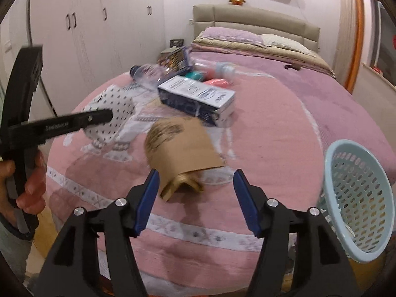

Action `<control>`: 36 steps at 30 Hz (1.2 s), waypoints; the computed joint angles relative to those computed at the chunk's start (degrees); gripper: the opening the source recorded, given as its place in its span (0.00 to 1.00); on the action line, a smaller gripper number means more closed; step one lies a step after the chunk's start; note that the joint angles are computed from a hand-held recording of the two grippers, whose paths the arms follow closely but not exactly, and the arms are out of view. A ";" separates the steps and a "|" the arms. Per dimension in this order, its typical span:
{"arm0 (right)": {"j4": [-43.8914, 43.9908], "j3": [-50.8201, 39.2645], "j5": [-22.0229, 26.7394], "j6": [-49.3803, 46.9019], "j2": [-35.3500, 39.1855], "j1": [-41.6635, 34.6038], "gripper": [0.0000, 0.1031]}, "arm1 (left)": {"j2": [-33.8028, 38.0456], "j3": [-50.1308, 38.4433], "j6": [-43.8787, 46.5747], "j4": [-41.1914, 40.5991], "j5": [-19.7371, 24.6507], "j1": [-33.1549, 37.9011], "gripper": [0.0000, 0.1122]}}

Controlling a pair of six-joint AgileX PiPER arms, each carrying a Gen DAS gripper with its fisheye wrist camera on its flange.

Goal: Collect trash

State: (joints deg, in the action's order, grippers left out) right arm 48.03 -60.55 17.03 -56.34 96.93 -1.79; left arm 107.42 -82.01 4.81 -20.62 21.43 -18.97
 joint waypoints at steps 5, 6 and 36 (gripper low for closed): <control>-0.80 -3.46 1.28 -1.44 1.61 2.37 0.57 | 0.27 -0.07 0.69 -0.28 -0.01 -0.55 0.09; -2.01 -4.54 1.47 -0.40 2.68 3.04 0.57 | 0.31 -0.09 0.69 -0.18 -0.03 -0.66 0.09; 3.95 -3.67 1.51 -1.80 0.45 -8.23 0.29 | 5.77 -13.69 -2.23 4.37 4.79 -9.41 0.09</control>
State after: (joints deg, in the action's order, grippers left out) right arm 51.98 -64.22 18.53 -58.14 97.38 -10.02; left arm 113.18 -95.70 2.58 -16.25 26.22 -28.37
